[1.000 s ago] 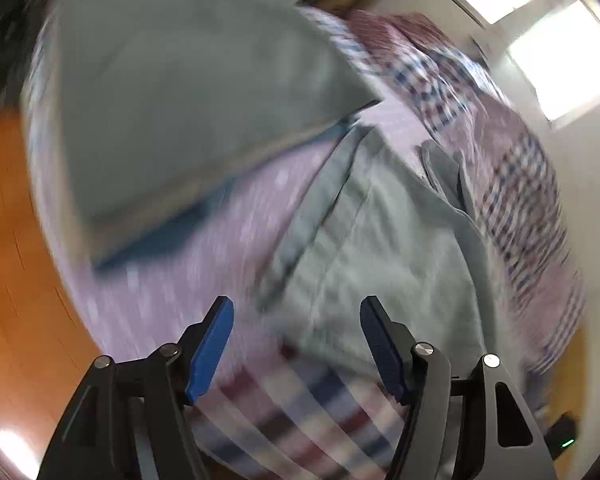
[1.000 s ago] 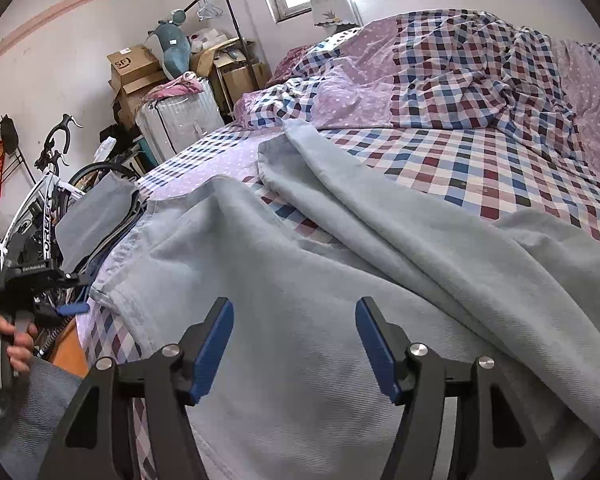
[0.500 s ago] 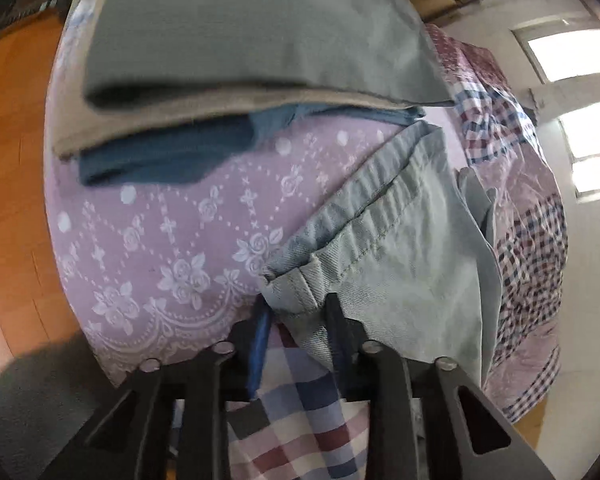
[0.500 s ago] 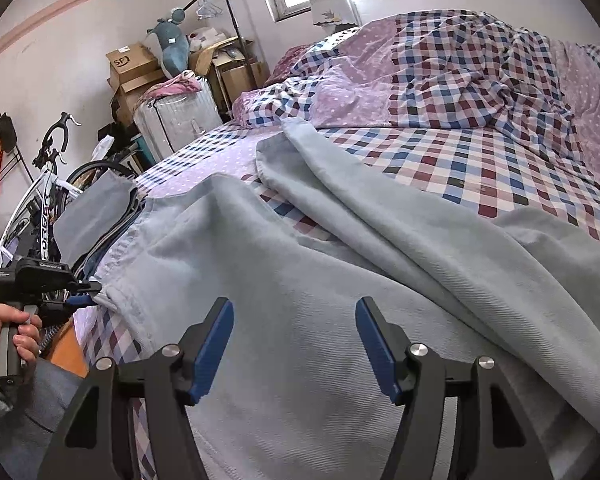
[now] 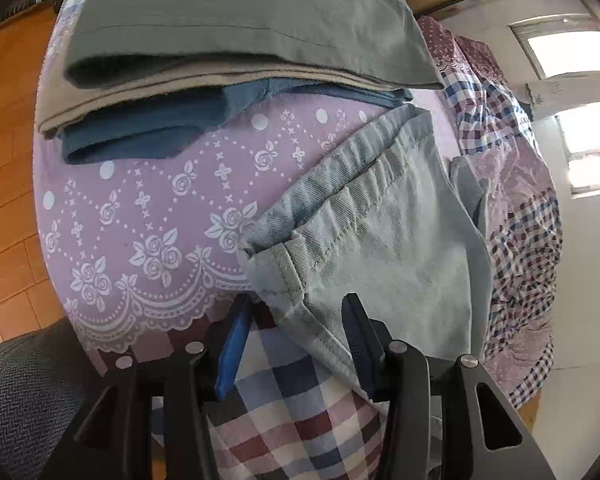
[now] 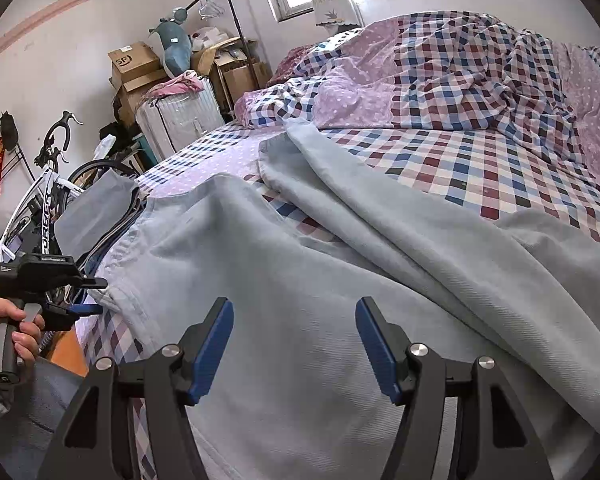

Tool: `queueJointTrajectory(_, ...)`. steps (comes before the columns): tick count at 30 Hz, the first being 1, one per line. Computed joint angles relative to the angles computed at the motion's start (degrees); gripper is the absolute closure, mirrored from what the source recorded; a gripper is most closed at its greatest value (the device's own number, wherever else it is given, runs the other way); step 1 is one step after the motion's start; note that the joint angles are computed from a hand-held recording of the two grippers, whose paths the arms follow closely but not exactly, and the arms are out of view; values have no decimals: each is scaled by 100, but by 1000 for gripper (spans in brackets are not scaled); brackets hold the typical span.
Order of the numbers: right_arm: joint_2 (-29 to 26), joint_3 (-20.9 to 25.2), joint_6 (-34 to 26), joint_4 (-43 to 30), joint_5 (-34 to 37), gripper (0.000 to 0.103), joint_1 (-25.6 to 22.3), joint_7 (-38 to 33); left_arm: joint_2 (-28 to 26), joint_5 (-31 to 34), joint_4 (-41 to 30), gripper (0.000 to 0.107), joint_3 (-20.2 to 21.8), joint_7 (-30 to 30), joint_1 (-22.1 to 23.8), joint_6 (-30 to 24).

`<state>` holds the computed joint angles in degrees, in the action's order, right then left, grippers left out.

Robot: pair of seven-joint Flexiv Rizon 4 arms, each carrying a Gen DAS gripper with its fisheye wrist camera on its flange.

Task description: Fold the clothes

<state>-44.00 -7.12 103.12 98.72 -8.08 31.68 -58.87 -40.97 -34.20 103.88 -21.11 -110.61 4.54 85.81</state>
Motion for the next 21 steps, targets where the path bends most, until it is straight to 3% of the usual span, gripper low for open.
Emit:
queueJointTrajectory(1,5,10,2,9,3,36,-11,0,25,12,-10,66,33,-20,-28,30)
queueJointTrajectory(2,3,22,-1,4,1,36,-23,-1,36,16,-18,86,14,-20,-25,120)
queueJointTrajectory(3,3,22,-1,4,2,36,-23,-1,76,49,-34,89,82,-55,-67,136)
queueJointTrajectory(4,1,12,6,3,9,36,-12,2,128,95,-57,89,199,-106,-135,113)
queueJointTrajectory(6,-1,4,-5,0,10,36,4,3,143,88,-28,89,4,-17,27,232)
queueJointTrajectory(9,-1,-30,-29,8,8,36,41,2,-40,165,-322,88,4,115,68,-50)
queueJointTrajectory(13,17,60,-2,44,16,36,-28,19,-208,116,-486,73,181,111,-68,-339)
queueJointTrajectory(16,141,169,83,262,102,36,-119,70,-268,195,-567,72,414,73,-284,-297)
queueJointTrajectory(18,338,-64,199,607,338,36,76,155,-288,289,-616,72,537,69,-391,-254)
queueJointTrajectory(21,626,-500,609,1156,936,36,427,305,-349,369,-598,74,375,266,-283,-53)
